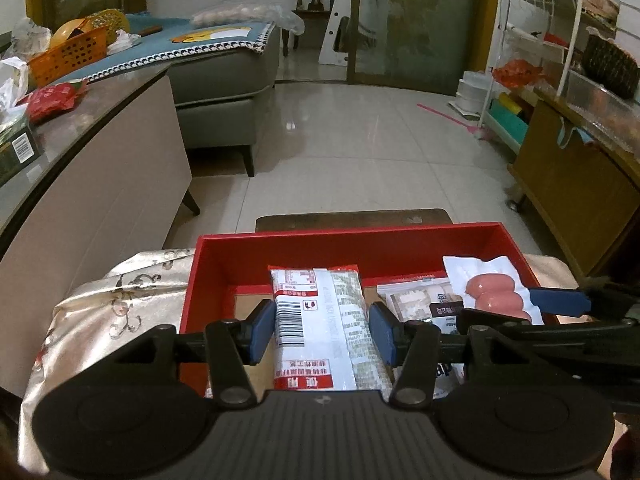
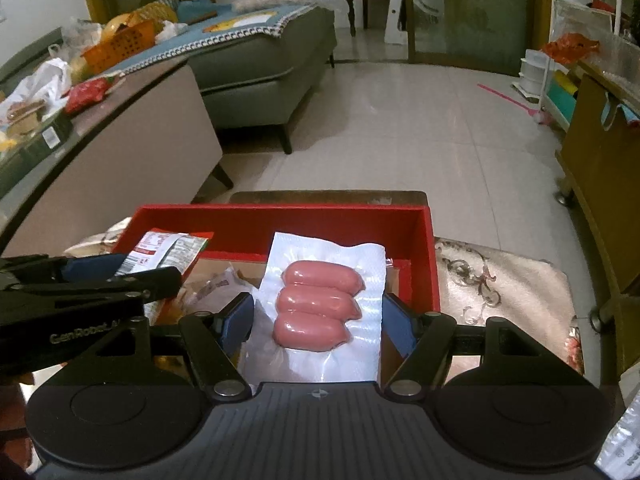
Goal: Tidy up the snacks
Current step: 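Lower both packets into the red box and open both tools, then move both tools back to the Trolli bag and blue-labelled snack bag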
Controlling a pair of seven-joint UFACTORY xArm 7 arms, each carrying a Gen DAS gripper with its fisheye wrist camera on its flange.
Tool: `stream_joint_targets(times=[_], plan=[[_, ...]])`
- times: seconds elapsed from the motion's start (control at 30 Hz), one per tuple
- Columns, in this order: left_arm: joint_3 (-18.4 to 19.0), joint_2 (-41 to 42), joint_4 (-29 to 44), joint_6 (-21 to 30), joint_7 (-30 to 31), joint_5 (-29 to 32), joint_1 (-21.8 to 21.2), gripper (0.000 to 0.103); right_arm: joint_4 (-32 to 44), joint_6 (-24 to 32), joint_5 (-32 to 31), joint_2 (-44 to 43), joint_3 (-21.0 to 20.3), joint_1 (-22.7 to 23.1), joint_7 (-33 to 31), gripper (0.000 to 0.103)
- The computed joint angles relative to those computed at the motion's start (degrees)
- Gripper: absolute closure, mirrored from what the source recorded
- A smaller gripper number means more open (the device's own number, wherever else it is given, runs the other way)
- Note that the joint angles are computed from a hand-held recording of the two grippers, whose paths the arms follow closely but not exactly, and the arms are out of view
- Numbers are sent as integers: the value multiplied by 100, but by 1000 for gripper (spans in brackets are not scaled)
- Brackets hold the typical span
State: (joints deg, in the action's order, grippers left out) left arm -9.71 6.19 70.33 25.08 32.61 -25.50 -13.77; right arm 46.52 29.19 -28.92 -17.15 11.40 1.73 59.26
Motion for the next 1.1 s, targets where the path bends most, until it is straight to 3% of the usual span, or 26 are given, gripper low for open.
stream_joint_targets(times=[0.33, 0.47, 0.67, 1.1], plan=[[-33, 183, 132, -43, -276, 359, -73, 57, 24, -22, -174, 186, -65, -27, 121, 26], [-34, 169, 121, -60, -383, 480, -83, 49, -32, -75, -157, 149, -109, -48, 145, 25], [-34, 62, 88, -32, -414, 489, -75, 46, -19, 33, -160, 68, -70, -56, 158, 24], [93, -449, -116, 172, 166, -186, -6, 35, 85, 460, -23, -318, 68, 41, 156, 21]])
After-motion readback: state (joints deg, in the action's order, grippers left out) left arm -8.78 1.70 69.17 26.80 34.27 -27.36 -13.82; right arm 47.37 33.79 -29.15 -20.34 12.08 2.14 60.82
